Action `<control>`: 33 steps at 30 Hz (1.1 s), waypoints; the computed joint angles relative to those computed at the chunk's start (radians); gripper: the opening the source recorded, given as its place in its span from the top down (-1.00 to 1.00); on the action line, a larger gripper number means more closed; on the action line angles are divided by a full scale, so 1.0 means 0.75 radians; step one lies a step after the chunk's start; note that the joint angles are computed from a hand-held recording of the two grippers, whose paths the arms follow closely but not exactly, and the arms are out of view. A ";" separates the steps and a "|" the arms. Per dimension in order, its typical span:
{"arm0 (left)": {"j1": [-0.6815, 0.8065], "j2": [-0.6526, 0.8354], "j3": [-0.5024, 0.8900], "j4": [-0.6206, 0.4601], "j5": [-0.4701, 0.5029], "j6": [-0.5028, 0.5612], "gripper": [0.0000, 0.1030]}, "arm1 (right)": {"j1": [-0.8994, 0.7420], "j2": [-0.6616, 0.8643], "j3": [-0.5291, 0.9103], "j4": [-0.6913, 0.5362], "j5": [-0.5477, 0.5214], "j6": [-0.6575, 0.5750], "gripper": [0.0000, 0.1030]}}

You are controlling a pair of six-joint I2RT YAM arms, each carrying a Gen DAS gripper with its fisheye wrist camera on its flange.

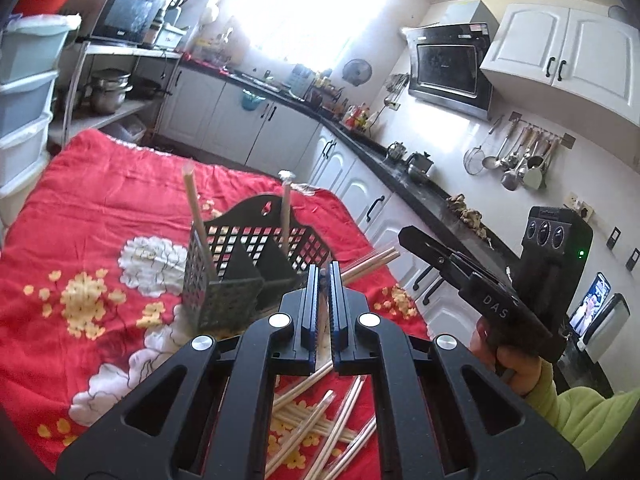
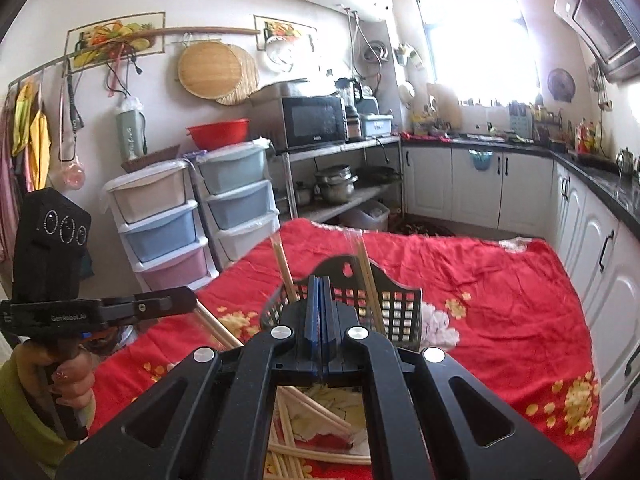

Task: Organize utensils
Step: 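Lift both held chopsticks and lower them into the green caddy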

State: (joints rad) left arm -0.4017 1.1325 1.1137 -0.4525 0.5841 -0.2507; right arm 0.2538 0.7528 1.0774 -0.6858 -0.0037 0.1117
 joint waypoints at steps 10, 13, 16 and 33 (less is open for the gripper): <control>-0.013 0.002 0.120 0.005 -0.013 -0.001 0.96 | -0.004 0.021 0.162 -0.005 0.009 -0.060 0.98; -0.015 0.009 0.165 0.013 -0.032 -0.002 0.96 | -0.031 0.036 0.204 0.004 -0.005 -0.078 0.98; -0.017 0.024 0.214 0.017 -0.055 -0.003 0.96 | -0.079 0.055 0.251 0.009 -0.039 -0.085 0.98; -0.046 0.197 0.474 0.083 -0.224 -0.014 0.96 | -0.289 0.128 0.377 0.055 -0.153 -0.102 0.98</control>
State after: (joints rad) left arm -0.4361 1.2800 1.4695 -0.3906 0.4160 -0.2615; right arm 0.0373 0.8490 1.3599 -0.6446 -0.1185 0.0352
